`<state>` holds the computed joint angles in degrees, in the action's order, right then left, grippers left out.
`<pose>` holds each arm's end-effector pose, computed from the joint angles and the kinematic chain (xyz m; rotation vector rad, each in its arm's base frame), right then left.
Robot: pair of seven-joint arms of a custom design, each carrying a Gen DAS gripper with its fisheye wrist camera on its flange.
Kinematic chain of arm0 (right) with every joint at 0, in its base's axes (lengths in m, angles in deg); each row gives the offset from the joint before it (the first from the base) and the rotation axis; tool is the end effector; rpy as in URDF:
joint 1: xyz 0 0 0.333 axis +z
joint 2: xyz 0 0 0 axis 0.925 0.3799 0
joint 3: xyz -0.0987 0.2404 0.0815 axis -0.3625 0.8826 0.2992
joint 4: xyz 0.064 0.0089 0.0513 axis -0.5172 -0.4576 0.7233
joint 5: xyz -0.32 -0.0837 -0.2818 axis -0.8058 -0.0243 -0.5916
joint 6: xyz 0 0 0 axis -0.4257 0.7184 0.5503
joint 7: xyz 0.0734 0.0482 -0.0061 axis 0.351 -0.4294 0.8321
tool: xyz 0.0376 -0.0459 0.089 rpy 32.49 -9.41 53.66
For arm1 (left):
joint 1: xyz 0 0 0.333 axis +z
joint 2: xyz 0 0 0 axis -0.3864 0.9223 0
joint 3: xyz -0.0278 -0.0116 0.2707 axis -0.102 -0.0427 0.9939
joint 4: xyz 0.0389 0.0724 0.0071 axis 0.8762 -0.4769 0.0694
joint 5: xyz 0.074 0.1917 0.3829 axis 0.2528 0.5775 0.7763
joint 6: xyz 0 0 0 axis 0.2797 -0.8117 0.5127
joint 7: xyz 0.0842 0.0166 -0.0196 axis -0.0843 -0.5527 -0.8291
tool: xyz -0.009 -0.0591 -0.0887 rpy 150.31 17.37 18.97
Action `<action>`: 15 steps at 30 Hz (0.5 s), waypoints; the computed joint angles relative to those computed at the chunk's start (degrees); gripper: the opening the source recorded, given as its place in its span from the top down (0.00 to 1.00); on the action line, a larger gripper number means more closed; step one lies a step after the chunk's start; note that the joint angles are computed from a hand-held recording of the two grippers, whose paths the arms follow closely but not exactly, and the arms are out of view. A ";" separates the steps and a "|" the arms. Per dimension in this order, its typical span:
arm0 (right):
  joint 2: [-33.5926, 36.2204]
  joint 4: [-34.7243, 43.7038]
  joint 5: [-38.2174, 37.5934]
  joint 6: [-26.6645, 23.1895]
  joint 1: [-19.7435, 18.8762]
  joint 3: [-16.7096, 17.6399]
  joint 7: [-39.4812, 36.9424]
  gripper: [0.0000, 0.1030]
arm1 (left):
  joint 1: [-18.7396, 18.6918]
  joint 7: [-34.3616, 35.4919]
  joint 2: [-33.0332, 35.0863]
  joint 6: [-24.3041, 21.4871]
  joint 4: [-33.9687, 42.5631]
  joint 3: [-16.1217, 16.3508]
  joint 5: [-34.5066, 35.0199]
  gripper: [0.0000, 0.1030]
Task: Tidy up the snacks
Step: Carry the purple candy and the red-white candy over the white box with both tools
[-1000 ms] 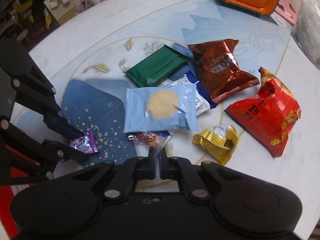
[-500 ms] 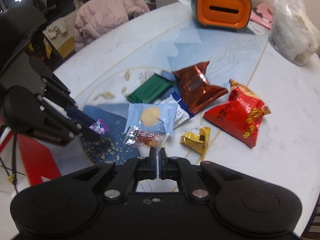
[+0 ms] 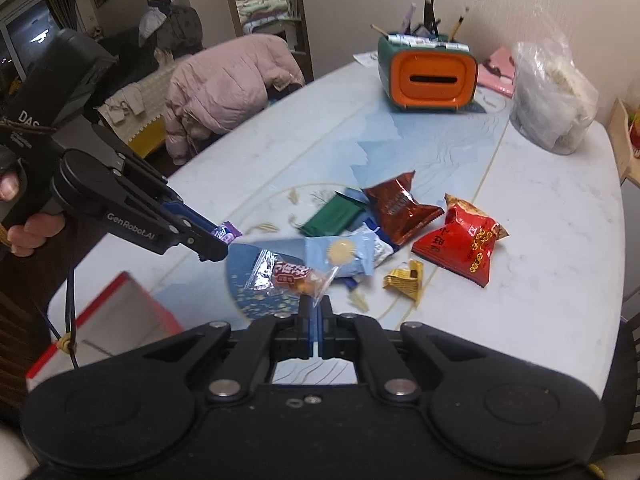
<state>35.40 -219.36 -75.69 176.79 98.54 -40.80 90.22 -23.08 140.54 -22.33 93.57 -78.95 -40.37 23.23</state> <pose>0.3597 0.3066 0.5947 -1.9906 1.4965 -0.3688 0.4772 -0.0518 0.5797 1.2954 -2.7490 0.6925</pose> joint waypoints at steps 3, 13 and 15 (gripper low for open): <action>-2.09 -0.26 -0.50 -1.40 0.34 1.82 2.34 0.99 | 0.16 1.62 -3.72 -2.34 -1.88 1.16 -0.11 0.82; -6.33 -1.49 -2.00 -5.68 3.59 6.29 11.95 0.99 | 1.89 6.08 -13.90 -9.62 -8.03 3.52 1.06 0.82; -6.74 -1.83 -2.15 -6.41 4.41 6.91 13.95 0.99 | 2.41 6.73 -15.72 -10.91 -9.41 3.70 1.54 0.82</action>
